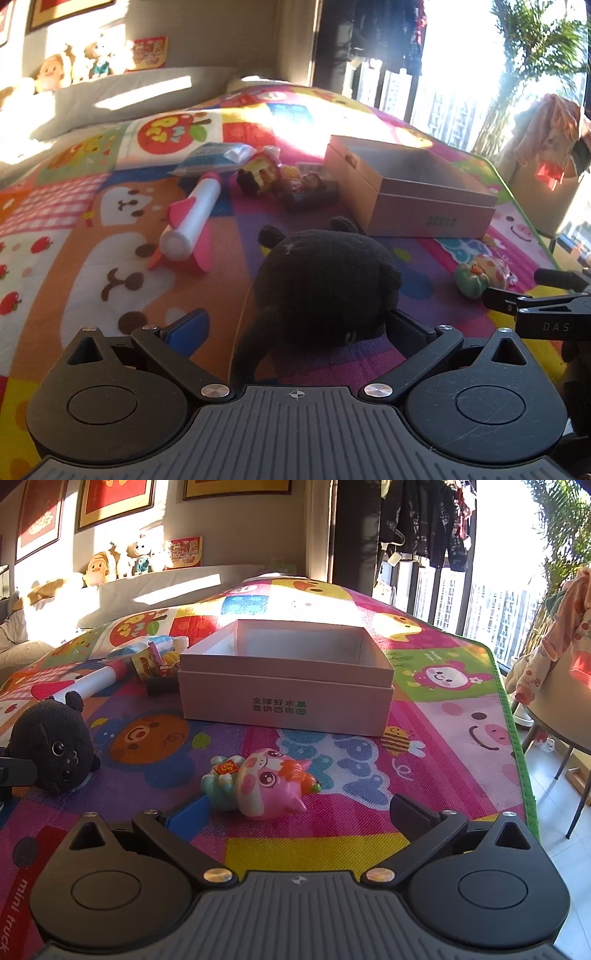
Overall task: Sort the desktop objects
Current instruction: 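Carry the plush with the left tool while the right tool carries the pig, both into the pink box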
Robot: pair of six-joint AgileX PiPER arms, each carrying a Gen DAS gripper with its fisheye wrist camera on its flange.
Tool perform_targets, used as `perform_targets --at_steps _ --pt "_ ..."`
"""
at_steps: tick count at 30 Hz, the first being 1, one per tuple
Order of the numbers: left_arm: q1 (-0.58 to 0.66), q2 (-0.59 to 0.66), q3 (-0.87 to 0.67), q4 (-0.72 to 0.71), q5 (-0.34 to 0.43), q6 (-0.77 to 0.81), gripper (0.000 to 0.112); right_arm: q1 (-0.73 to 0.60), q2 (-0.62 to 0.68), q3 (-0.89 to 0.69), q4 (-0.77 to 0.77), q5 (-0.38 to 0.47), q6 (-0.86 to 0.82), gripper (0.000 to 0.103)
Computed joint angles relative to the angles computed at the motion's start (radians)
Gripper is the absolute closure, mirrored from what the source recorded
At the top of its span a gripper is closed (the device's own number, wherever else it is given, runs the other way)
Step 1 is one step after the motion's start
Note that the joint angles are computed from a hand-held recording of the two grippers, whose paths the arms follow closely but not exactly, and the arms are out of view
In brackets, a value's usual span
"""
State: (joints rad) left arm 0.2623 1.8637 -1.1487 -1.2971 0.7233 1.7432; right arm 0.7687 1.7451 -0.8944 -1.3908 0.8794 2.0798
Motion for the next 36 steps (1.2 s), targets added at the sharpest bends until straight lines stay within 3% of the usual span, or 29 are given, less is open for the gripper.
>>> perform_targets --at_steps 4,8,10,17,21,27,30,33,36 --pt "-0.093 -0.024 0.043 -0.096 -0.117 0.097 0.009 0.003 0.002 -0.011 0.009 0.001 -0.034 0.0" --pt "-0.145 -0.016 0.043 -0.149 -0.179 0.104 0.009 0.004 -0.009 -0.031 0.028 0.004 -0.089 0.0" --pt "-0.15 -0.011 0.039 -0.164 -0.192 0.109 0.02 -0.013 -0.021 -0.042 0.039 -0.021 -0.112 0.0" --pt "-0.09 -0.038 0.046 -0.08 -0.123 0.087 0.02 -0.102 0.006 -0.127 0.126 -0.159 -0.255 0.0" --pt "-0.05 -0.074 0.062 -0.025 -0.066 0.087 0.02 -0.112 0.025 -0.18 0.225 -0.179 -0.436 0.03" --pt "-0.022 -0.142 0.019 -0.015 0.082 0.095 0.02 -0.079 -0.125 -0.092 0.259 -0.174 -0.524 0.033" --pt "-0.055 -0.129 -0.102 -0.022 0.169 0.022 0.02 -0.041 -0.249 -0.054 0.195 -0.116 -0.518 0.033" --pt "-0.125 -0.036 -0.334 0.035 0.263 -0.171 0.02 -0.039 -0.34 -0.061 0.103 -0.044 -0.49 0.033" --pt "-0.221 0.104 -0.611 0.093 0.284 -0.388 0.02 -0.145 -0.379 -0.124 0.052 -0.087 -0.513 0.033"
